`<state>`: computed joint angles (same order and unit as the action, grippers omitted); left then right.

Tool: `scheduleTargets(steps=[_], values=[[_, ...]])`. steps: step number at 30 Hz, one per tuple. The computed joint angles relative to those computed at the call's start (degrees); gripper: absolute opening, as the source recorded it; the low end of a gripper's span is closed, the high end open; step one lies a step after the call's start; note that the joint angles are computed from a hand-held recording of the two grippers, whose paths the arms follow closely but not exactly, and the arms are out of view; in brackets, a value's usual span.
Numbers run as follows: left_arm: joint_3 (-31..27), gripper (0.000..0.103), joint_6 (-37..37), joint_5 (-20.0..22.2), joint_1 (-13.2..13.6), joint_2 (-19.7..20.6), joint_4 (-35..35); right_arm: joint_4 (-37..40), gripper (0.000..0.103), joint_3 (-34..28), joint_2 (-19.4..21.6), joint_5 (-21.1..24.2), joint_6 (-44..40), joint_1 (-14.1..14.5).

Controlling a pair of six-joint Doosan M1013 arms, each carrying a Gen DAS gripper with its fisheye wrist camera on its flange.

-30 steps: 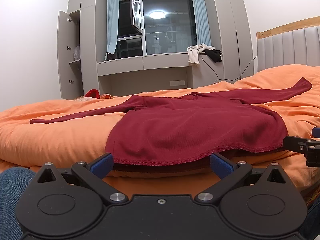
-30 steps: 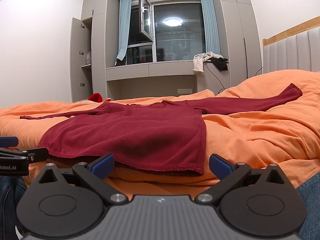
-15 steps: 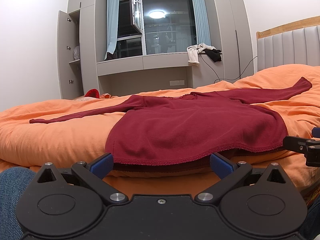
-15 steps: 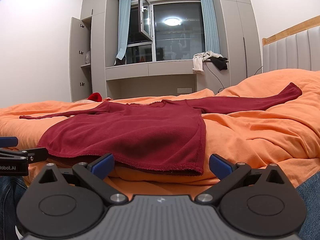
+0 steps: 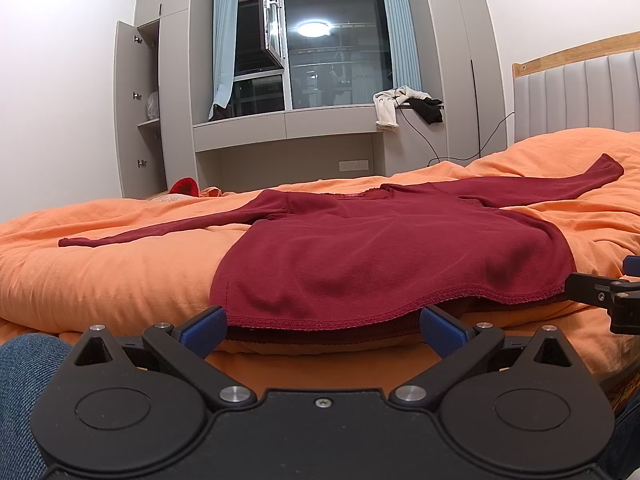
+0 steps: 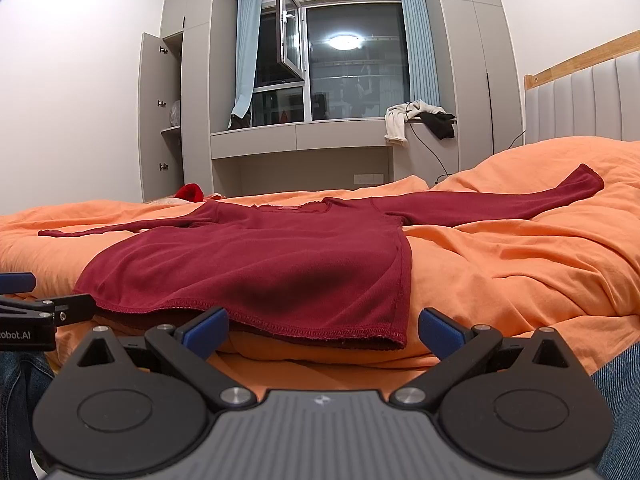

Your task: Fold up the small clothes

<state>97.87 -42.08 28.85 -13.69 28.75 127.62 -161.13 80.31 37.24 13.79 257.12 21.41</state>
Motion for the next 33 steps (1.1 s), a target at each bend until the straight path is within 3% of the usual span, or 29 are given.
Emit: scheduleTargets(steps=[33], values=[[-0.04,0.103,-0.01,-0.35,0.07,0.08,-0.1,1.52,0.103,0.24,-0.12,-0.27,-1.53,0.03]])
